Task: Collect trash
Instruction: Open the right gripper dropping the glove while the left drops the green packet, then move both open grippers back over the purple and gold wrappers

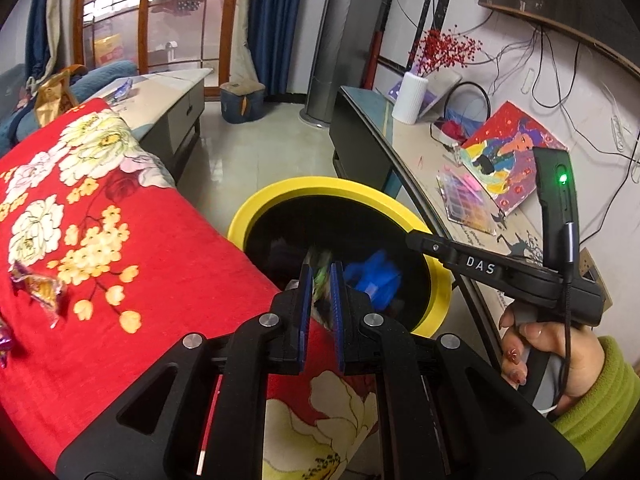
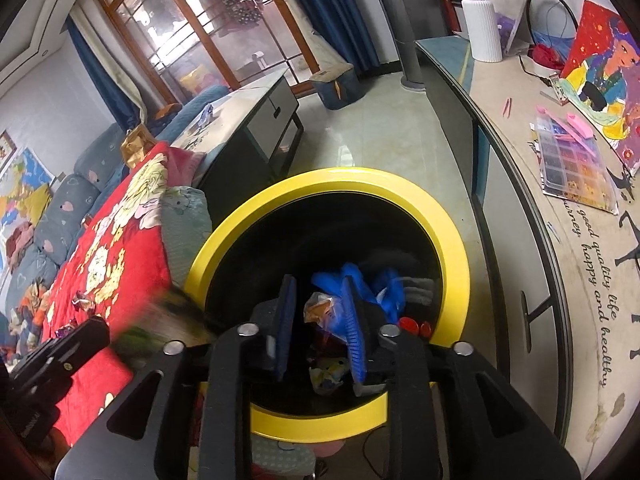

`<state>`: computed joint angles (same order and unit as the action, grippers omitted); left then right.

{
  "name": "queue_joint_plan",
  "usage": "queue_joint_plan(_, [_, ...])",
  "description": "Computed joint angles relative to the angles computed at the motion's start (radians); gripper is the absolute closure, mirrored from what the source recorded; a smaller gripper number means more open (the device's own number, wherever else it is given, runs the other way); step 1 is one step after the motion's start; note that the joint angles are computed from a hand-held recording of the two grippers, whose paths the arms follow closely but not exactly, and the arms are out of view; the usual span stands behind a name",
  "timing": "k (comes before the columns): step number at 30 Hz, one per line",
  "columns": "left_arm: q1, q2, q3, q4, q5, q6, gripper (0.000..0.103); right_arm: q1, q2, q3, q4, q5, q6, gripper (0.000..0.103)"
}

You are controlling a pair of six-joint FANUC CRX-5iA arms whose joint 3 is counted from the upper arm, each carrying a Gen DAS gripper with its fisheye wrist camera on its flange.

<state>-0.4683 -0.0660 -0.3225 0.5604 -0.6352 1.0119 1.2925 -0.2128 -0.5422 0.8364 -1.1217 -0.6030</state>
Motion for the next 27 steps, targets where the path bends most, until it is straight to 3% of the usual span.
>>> queue_joint_plan(4, [-0.006,0.021,0.014,-0.008,-0.007,0.009,0.094,0.004,-0.004,-0.004,0.003,-0.014,-0.018,0.068])
queue_joint_plan(6, [-0.006,0.021,0.012,-0.005,-0.003,0.013,0.065,0.008,-0.007,-0.006,0.005,-0.028,-0.024,0.065])
queue_joint_plan(10, [-0.002,0.010,-0.007,0.019,0.005,0.005,0.041,0.015,-0.009,-0.006,0.016,-0.059,-0.034,0.055])
queue_joint_plan(12, [0.006,-0.003,-0.024,0.045,0.015,-0.001,0.018,0.017,-0.002,0.002,0.018,-0.076,-0.033,0.052])
queue_joint_plan(16, [0.023,-0.024,-0.034,0.035,0.026,0.027,0.011,0.027,0.016,0.023,0.036,-0.112,-0.016,0.042])
queue_joint_plan(27, [0.105,-0.134,-0.084,-0.053,0.097,0.144,0.011,0.040,0.088,0.094,0.151,-0.100,0.081,0.030])
